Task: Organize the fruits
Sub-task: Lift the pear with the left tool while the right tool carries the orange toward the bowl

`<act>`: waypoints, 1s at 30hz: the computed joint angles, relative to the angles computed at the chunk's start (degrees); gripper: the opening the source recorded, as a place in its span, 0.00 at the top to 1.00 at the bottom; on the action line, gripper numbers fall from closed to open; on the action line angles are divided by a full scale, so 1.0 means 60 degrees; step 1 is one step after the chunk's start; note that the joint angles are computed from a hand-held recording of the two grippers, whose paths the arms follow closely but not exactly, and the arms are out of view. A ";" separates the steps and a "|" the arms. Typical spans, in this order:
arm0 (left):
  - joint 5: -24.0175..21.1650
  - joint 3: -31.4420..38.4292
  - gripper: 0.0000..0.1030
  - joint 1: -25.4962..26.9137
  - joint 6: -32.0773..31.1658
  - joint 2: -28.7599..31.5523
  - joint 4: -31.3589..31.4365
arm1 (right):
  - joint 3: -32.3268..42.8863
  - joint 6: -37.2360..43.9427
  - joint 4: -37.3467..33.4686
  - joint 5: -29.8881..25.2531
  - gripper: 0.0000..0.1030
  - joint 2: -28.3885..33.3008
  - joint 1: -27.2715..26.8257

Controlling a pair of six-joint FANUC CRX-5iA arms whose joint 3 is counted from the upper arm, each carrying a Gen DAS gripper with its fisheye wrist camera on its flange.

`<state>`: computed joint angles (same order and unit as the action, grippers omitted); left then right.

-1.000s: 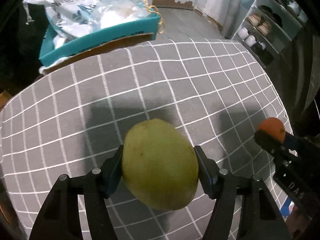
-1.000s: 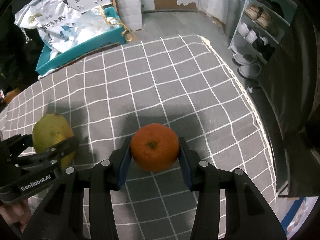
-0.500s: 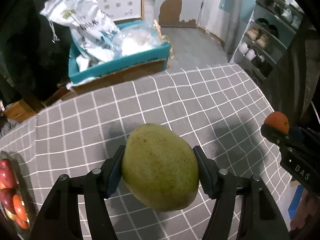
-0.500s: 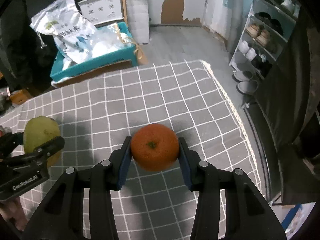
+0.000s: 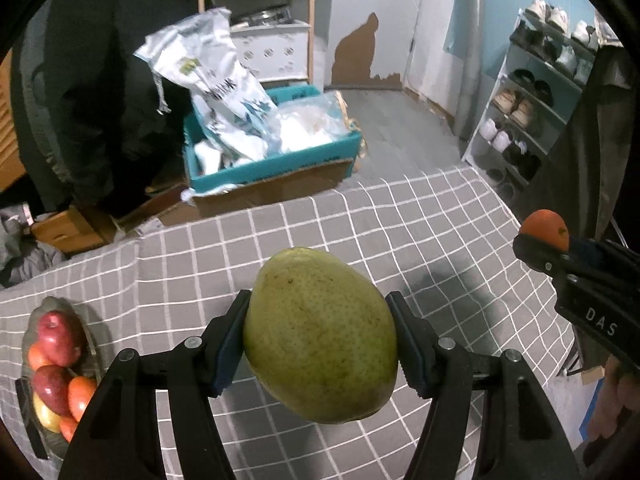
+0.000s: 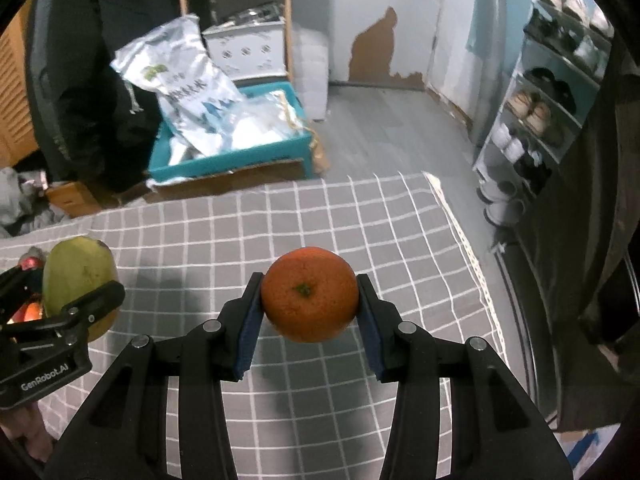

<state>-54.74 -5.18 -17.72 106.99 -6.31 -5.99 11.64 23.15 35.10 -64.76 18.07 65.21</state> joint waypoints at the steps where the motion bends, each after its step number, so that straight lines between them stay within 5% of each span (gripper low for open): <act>1: -0.0025 -0.0017 0.34 0.0017 0.0029 -0.0110 -0.0074 | 0.0078 0.0035 0.0054 -0.0003 0.58 0.0029 0.0048; 30: -0.0709 -0.0778 0.34 0.1855 -0.0120 -0.3264 -0.0619 | 0.2790 0.1317 0.0663 0.0130 0.58 0.1321 0.1118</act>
<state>-58.99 -9.85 -6.59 106.27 -25.90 -9.71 28.38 31.05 39.07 -63.98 25.99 71.92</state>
